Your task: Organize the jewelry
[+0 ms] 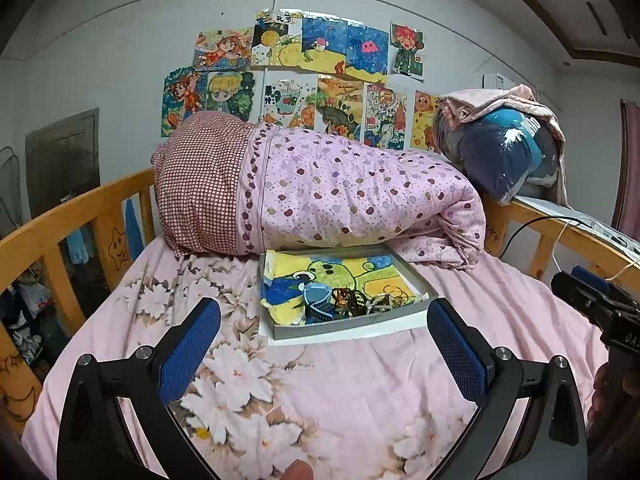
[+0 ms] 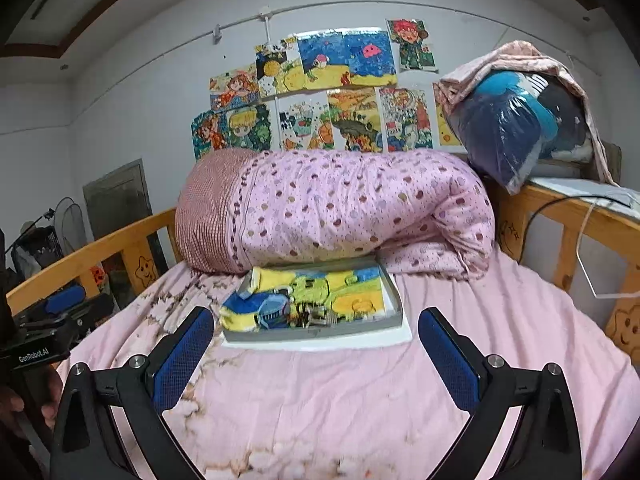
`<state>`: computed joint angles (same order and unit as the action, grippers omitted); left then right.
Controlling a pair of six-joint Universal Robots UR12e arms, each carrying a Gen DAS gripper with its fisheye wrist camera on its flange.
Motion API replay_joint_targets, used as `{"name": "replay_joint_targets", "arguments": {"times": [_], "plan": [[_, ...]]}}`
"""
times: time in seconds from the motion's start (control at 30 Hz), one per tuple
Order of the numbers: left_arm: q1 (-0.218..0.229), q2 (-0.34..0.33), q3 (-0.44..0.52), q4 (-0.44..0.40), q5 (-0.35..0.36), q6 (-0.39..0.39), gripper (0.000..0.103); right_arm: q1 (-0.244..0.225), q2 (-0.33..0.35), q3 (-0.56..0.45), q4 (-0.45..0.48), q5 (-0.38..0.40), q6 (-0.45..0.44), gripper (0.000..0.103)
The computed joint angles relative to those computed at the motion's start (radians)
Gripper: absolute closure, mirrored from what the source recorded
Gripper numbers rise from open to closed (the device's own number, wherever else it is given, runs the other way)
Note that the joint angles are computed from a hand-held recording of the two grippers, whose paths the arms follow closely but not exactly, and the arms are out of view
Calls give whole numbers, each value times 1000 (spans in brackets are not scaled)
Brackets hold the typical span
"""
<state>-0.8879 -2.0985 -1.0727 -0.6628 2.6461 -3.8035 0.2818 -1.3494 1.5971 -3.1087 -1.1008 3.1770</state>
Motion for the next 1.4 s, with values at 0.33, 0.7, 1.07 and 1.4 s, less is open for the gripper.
{"name": "replay_joint_targets", "arguments": {"times": [0.33, 0.7, 1.07, 1.4], "plan": [[-25, -4, -31, -22, 6, -39, 2, 9, -27, 70, 35, -37, 6, 0], [-13, 18, -88, -167, -50, -262, 2, 16, -2, 63, 115, -19, -52, 0], [-10, 22, -94, -280, -38, -395, 2, 15, 13, 69, 74, -28, -27, 0], [-7, 26, -100, -279, -45, -414, 2, 22, 18, 65, 89, -41, -50, 0]]}}
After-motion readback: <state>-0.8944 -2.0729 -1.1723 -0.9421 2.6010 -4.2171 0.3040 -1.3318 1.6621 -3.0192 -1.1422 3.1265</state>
